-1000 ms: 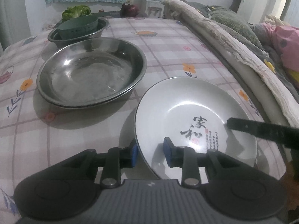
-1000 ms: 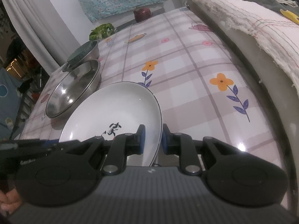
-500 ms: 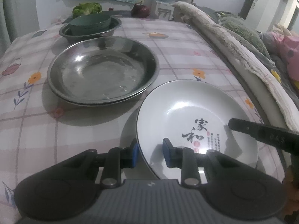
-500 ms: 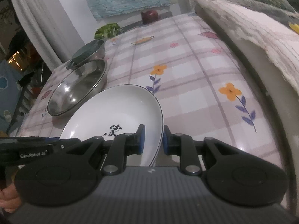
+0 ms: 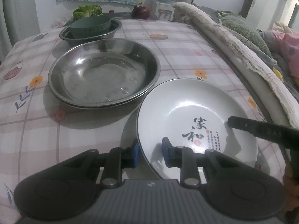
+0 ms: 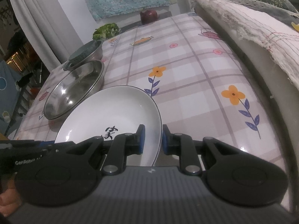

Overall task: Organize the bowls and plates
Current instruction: 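Lift the white printed plate off the table with both tools, then carry the white plate with both tools toward the large steel bowl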

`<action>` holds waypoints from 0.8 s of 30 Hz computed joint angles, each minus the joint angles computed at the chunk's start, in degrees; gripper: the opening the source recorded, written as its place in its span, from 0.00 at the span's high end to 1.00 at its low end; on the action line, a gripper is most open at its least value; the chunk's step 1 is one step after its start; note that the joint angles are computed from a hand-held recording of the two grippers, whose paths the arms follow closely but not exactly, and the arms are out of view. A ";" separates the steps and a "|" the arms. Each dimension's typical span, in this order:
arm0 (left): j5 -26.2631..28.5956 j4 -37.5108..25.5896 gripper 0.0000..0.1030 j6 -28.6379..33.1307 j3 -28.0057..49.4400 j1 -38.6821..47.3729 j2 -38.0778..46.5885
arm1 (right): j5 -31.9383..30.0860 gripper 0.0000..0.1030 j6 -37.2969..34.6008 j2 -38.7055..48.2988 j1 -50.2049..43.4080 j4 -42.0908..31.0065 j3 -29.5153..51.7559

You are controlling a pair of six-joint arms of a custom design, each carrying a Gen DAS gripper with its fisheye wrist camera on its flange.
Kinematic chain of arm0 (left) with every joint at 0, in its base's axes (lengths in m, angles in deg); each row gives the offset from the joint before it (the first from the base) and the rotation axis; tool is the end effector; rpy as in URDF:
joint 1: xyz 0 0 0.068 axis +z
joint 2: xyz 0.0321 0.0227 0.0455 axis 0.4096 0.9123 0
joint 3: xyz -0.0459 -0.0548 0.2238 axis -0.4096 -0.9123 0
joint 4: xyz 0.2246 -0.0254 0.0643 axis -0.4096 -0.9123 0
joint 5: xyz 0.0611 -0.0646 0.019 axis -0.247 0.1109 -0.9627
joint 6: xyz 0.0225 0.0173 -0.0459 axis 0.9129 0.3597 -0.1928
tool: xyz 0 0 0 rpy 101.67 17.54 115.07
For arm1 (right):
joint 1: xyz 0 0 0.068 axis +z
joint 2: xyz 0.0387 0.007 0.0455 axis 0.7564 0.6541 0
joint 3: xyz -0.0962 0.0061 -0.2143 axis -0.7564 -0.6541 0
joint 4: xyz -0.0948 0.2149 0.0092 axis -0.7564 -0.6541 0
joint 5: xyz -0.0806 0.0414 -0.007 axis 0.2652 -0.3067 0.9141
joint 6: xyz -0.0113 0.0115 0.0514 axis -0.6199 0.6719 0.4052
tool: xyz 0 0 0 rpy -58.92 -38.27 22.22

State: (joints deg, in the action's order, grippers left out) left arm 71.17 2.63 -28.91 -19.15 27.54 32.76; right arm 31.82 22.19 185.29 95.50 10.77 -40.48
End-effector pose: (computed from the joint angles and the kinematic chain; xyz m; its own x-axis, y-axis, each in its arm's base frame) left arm 0.3532 0.0048 0.0865 -0.6946 0.4344 -0.5734 0.5955 0.7944 -0.1195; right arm 0.2285 0.2112 0.0646 -0.5823 0.5269 -0.6191 0.4193 0.8471 0.3265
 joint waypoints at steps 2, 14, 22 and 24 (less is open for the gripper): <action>-0.02 0.28 0.75 -0.11 0.05 -0.04 0.14 | 0.16 0.83 0.37 0.02 0.54 0.11 -0.25; -0.64 0.84 0.75 0.10 -0.42 -0.25 -0.35 | 0.67 0.82 -0.71 0.27 1.27 -2.42 1.19; -0.27 -0.17 0.71 0.18 1.76 -0.51 1.32 | 0.69 0.83 -1.09 0.68 0.36 -1.63 1.33; -0.03 -1.08 0.70 -0.06 3.01 -0.57 2.15 | 0.47 0.82 -0.30 0.24 0.56 -1.46 0.78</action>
State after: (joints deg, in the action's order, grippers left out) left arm 71.14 1.55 -28.97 -16.15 26.97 34.91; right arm 32.29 21.89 185.53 96.07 9.31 -39.69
